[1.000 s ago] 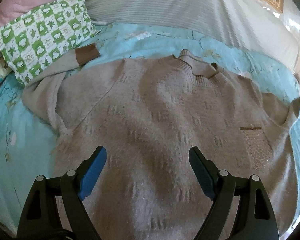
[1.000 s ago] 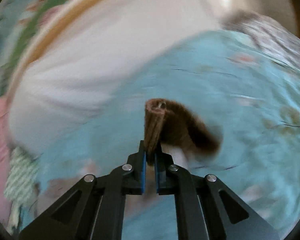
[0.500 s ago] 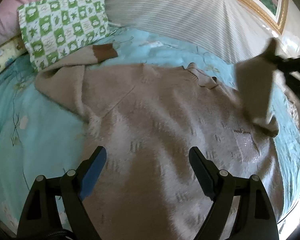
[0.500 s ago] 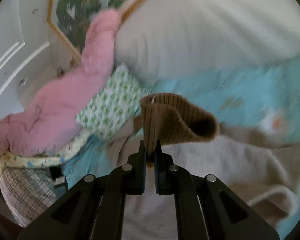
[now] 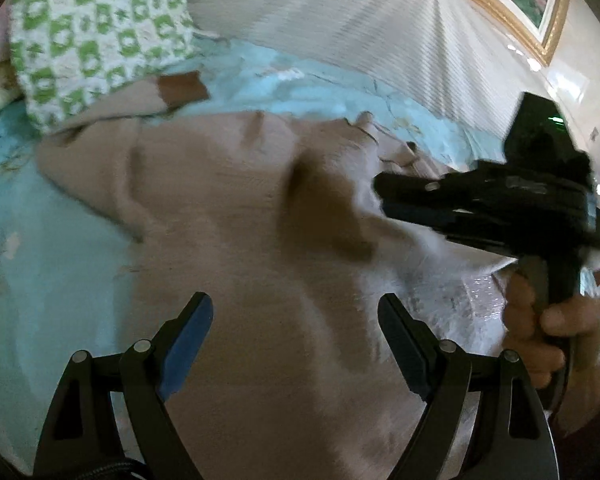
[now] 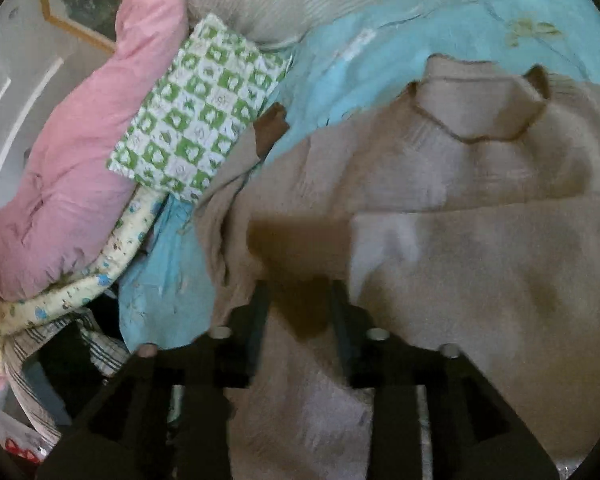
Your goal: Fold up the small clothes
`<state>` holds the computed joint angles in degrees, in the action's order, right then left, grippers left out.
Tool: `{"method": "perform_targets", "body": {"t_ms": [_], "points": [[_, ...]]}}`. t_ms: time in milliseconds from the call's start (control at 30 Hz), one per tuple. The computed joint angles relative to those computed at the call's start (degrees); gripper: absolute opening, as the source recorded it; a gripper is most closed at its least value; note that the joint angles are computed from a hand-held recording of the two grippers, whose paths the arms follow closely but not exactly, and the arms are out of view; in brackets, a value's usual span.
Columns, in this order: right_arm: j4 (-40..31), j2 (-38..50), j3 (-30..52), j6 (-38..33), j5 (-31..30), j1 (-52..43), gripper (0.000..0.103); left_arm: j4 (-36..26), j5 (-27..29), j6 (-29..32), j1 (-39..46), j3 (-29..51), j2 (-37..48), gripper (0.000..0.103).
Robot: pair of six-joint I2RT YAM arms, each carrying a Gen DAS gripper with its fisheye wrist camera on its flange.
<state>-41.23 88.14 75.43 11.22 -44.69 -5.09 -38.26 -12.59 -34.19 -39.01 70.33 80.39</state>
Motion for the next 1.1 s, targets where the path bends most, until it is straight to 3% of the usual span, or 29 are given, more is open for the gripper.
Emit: {"method": "perform_targets", "body": {"t_ms": [200, 333, 367, 433, 467, 500, 600, 700, 800, 933, 1100], "points": [[-2.3, -9.2, -5.4, -1.4, -3.7, -10.6, 0.038, 3.4, 12.8, -1.5, 6.3, 6.2, 10.2, 0.085], [-8.5, -16.9, -8.4, -6.2, -6.0, -20.8, 0.038, 7.8, 15.8, -2.7, 8.5, 8.4, 14.4, 0.083], [-9.8, -18.2, -9.0, -7.6, -6.8, -23.1, 0.039, 9.1, 16.4, -2.7, 8.6, 8.9, 15.2, 0.079], [-12.3, -20.7, -9.8, -10.0, -7.3, -27.9, 0.042, 10.4, 17.6, -2.1, 8.3, 10.5, 17.1, 0.038], [-13.6, -21.2, -9.7, -11.4, -7.2, -30.2, 0.044, 10.0, 19.4, -1.5, 8.4, 11.7, 18.1, 0.008], [-14.7, -21.5, -9.6, -12.7, -7.3, -32.4, 0.045, 10.0, 20.2, -1.3, 8.1, 11.8, 17.9, 0.007], [-18.2, -20.6, -8.2, -17.6, -7.3, -39.9, 0.045, 11.6, 12.8, 1.4, 6.2, 8.0, 11.0, 0.007], [-17.6, -19.4, -7.6, -19.1, -5.5, -44.3, 0.05, 11.2, 8.8, 1.2, 9.6, 3.9, 6.2, 0.006], [-14.3, -16.6, -7.2, -17.2, -1.9, -45.3, 0.053, 10.1, 13.3, 1.0, 14.1, 2.1, 6.4, 0.007], [-11.4, -11.3, -4.9, -16.2, 4.5, -41.3, 0.053, 10.0, 10.6, 3.1, 12.1, 1.2, 5.4, 0.007], [-8.3, -3.5, -0.6, -16.0, 12.1, -34.6, 0.053, 11.8, 13.2, 1.5, 13.9, -3.5, 3.9, 0.007]]}}
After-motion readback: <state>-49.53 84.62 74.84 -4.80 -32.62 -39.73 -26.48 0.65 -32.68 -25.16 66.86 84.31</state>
